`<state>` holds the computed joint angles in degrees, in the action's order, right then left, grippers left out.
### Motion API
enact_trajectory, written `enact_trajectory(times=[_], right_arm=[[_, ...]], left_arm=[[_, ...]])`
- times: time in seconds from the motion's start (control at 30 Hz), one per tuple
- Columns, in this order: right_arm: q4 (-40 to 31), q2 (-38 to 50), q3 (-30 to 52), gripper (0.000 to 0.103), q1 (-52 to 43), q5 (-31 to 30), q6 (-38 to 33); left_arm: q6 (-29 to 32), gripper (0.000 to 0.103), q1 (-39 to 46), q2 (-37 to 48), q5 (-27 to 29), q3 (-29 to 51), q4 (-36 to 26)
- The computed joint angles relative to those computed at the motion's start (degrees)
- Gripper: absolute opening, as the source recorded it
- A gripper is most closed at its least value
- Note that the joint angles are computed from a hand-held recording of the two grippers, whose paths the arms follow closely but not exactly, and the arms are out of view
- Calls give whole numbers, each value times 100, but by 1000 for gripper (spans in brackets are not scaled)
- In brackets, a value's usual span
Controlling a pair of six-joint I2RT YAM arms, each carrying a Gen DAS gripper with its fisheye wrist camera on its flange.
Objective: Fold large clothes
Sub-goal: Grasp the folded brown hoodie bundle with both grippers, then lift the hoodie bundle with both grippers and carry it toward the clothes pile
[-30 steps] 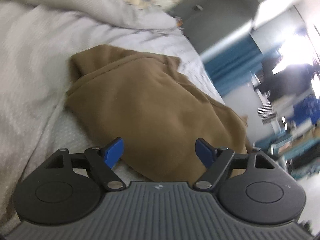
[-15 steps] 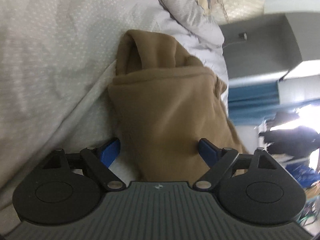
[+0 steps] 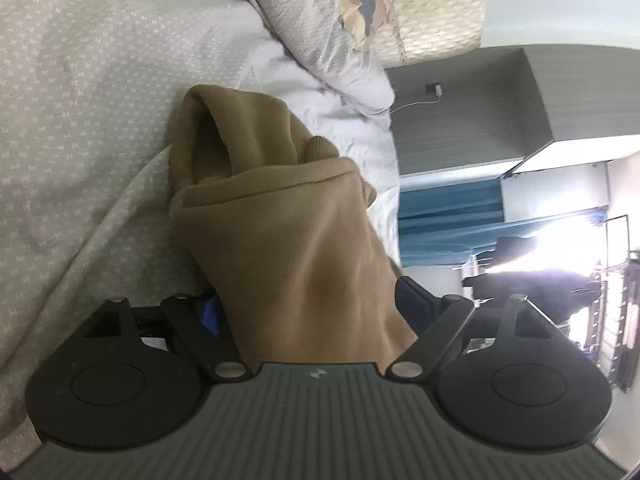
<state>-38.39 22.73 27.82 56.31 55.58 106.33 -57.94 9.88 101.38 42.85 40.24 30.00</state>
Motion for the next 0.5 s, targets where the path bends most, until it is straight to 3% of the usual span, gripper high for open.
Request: enact_trajectory(times=[0.1, 0.23, 0.4, 0.5], right_arm=[[69, 1, -25, 103, -686, -729, -306], [402, -182, -411, 103, -1759, -1857, -524], [1017, 187, -431, 103, -2570, -2365, -1047], [1382, 336, -526, 103, -2903, -2543, -1324]], left_arm=[[171, 87, -122, 155, -142, 286, -587], [32, 87, -270, 505, -251, 589, -587], [-25, 85, -407, 731, -341, 841, -528], [241, 74, -487, 667, -525, 1010, -843]])
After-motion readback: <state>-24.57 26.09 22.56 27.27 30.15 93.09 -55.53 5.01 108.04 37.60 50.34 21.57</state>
